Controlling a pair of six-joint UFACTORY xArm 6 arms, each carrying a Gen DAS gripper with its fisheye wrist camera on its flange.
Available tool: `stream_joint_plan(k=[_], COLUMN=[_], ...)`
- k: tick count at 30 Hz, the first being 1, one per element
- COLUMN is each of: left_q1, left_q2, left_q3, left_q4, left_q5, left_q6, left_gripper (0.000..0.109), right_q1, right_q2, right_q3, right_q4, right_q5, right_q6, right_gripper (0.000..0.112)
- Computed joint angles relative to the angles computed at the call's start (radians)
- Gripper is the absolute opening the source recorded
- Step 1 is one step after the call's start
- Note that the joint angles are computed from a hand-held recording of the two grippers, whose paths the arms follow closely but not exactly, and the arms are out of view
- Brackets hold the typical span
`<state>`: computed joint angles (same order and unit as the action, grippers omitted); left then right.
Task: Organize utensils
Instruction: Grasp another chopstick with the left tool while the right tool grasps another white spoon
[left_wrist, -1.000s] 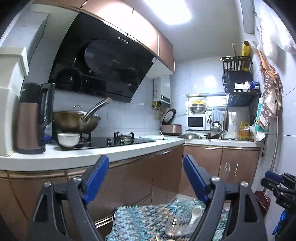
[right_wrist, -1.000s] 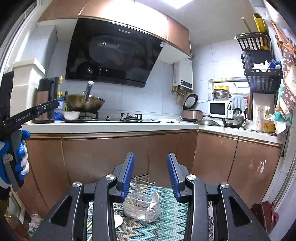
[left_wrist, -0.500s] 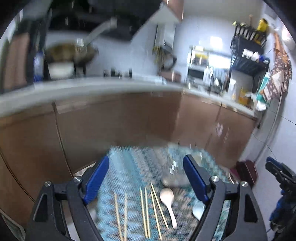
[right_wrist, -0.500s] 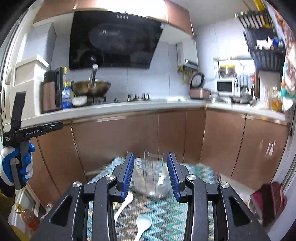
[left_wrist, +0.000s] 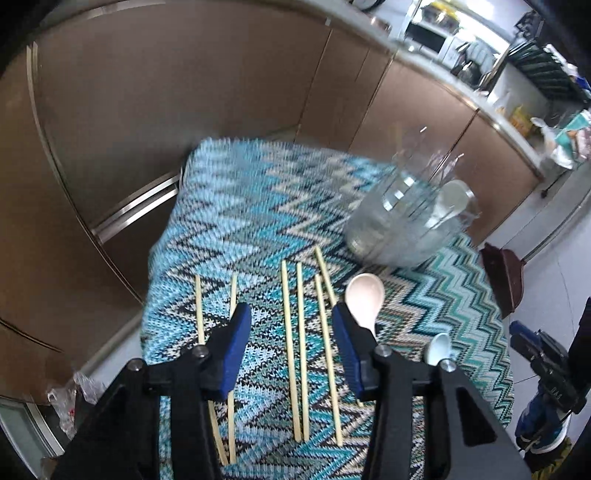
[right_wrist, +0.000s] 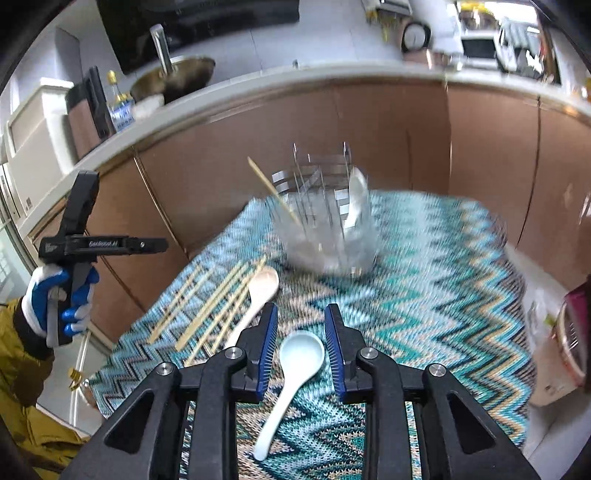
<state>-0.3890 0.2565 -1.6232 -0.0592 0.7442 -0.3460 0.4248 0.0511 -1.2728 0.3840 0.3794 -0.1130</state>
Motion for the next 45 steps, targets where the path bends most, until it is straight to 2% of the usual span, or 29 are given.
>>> stream_joint_plan(k=[4,13,20,30,37,41,45], left_q1=[0.015,0.031,0.034,0.045,0.052,0.055,0.054], left_q2=[0.107,0.341,0.459,0.559,0.583,0.561,0.523], left_q3=[-0.124,-0.424,-0.596,-0.741,-0.780,-0.739,-0.670], left_q4=[-0.052,-0.115,-0.110,-0.125,-0.132,-0.129,-0.129], left_q5=[0.076,0.249,0.359,0.455,0.479,0.454,0.405], left_q6=[0.039,0.068,0.073,0.067,0.062,0.058,0.051], left_gripper=[0.042,0.029,0.024,0.019,0.013,0.006,0.005], right_q1=[-0.018,-0.045,-0.068,-0.091,-0.104,-0.115,-0.110], right_q2=[0.071,0.196,0.242,0.317,0.365,0.403,0.417], right_q3=[-0.041,-0.159,-0.211,-0.309,-0.375,-0.435,-0.466], right_q4=[0.091,0.211,0.262,0.283,0.291,0.312,0.296], right_q5=[0.057,0.190,0.261,0.362,0.434,0.499,0.529], right_q6=[-0.088,-0.233,-0.301,-0.350,-0.376,-0.408,-0.417], right_gripper=[0.025,0.025,0.025,0.025,0.021,0.015,0.007])
